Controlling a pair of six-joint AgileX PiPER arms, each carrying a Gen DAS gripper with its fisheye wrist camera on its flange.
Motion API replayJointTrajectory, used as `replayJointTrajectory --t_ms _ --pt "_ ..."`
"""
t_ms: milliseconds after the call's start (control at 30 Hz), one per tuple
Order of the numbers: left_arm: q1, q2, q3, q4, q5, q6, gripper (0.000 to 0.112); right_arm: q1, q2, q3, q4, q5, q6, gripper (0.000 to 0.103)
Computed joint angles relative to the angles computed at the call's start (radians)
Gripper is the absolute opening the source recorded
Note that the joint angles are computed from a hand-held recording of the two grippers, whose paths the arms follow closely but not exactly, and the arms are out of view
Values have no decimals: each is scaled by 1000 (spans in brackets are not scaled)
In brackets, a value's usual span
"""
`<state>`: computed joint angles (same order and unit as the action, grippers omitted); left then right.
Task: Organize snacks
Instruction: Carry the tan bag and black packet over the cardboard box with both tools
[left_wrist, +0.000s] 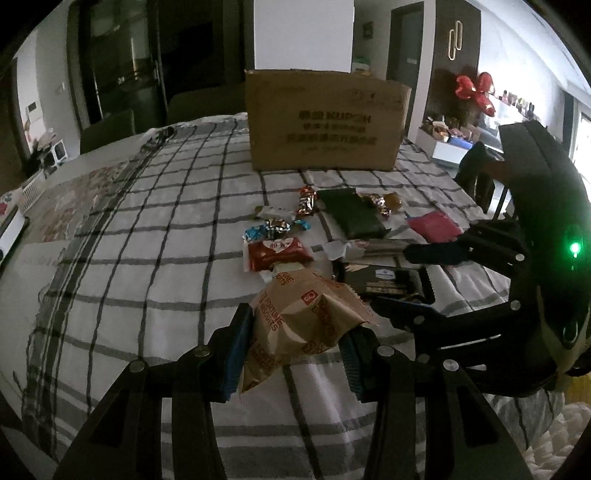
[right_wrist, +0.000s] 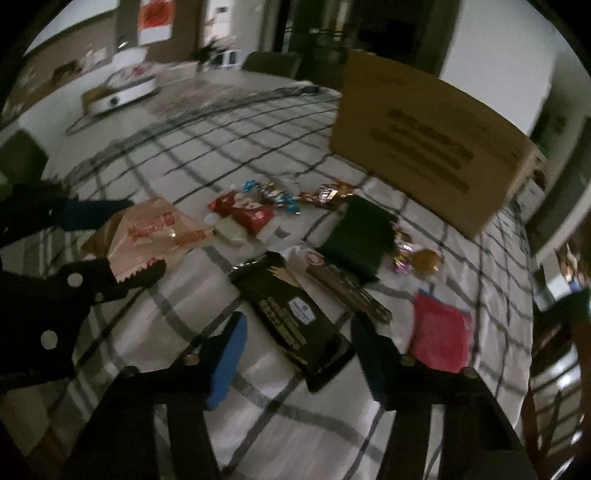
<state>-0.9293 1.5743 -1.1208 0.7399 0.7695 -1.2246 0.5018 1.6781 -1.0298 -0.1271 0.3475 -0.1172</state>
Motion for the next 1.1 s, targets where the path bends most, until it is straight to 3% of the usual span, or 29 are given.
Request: replayJointTrajectory --t_ms 133,300,500,567,1100 --pt "8 13 -13 -18 1 7 45 -10 30 -38 87 24 -161 54" --pt "20 25 -30 -26 1 10 45 -46 76 -100 273 88 -391 46" --pt "37 38 -45 -53 -5 31 45 -87 117 -159 424 154 -524 45" --pt "43 38 -46 -60 -6 30 45 -99 125 -171 462 176 -544 41" --pt "28 -29 -47 0 30 -19 45 -63 -25 -50 393 68 -289 34"
